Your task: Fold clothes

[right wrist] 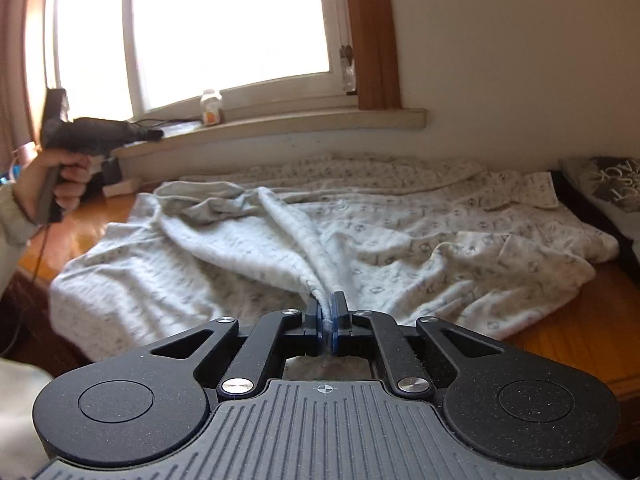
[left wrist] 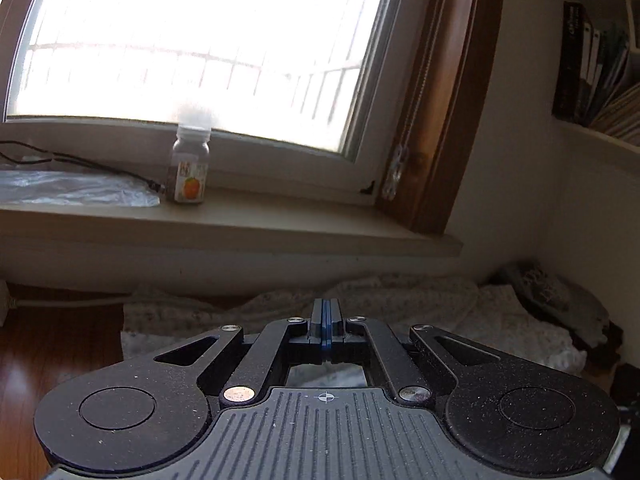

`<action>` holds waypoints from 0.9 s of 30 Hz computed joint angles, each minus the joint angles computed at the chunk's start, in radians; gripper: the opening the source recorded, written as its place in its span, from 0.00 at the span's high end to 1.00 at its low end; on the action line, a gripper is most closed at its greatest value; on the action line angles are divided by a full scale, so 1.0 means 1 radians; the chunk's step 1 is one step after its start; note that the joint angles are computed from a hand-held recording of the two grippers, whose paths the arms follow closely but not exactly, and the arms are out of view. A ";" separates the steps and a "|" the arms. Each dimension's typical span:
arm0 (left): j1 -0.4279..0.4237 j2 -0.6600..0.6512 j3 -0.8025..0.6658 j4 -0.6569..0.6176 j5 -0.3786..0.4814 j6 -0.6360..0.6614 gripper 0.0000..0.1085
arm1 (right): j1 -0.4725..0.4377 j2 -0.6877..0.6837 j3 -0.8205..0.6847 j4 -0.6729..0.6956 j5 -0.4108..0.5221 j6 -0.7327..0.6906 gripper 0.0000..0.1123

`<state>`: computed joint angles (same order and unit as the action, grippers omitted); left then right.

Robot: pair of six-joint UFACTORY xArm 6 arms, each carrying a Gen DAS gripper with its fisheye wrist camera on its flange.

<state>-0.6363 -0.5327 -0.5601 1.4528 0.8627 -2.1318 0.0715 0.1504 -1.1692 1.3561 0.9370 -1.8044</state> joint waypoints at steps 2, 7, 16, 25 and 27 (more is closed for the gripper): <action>-0.017 0.015 0.016 -0.028 -0.013 0.007 0.91 | -0.007 -0.011 0.018 -0.017 -0.003 -0.002 0.95; -0.025 0.065 0.032 -0.063 -0.035 0.024 0.66 | -0.002 -0.005 0.047 -0.050 -0.008 0.012 0.95; 0.135 0.209 -0.048 -0.073 -0.248 0.209 0.34 | 0.018 -0.009 0.058 0.001 -0.059 -0.019 0.93; 0.084 0.079 0.033 0.015 -0.145 -0.014 0.93 | 0.001 0.010 0.051 0.020 -0.032 -0.027 0.94; 0.048 -0.006 0.076 0.004 -0.118 -0.058 0.93 | -0.017 0.010 0.046 0.011 -0.006 -0.014 0.95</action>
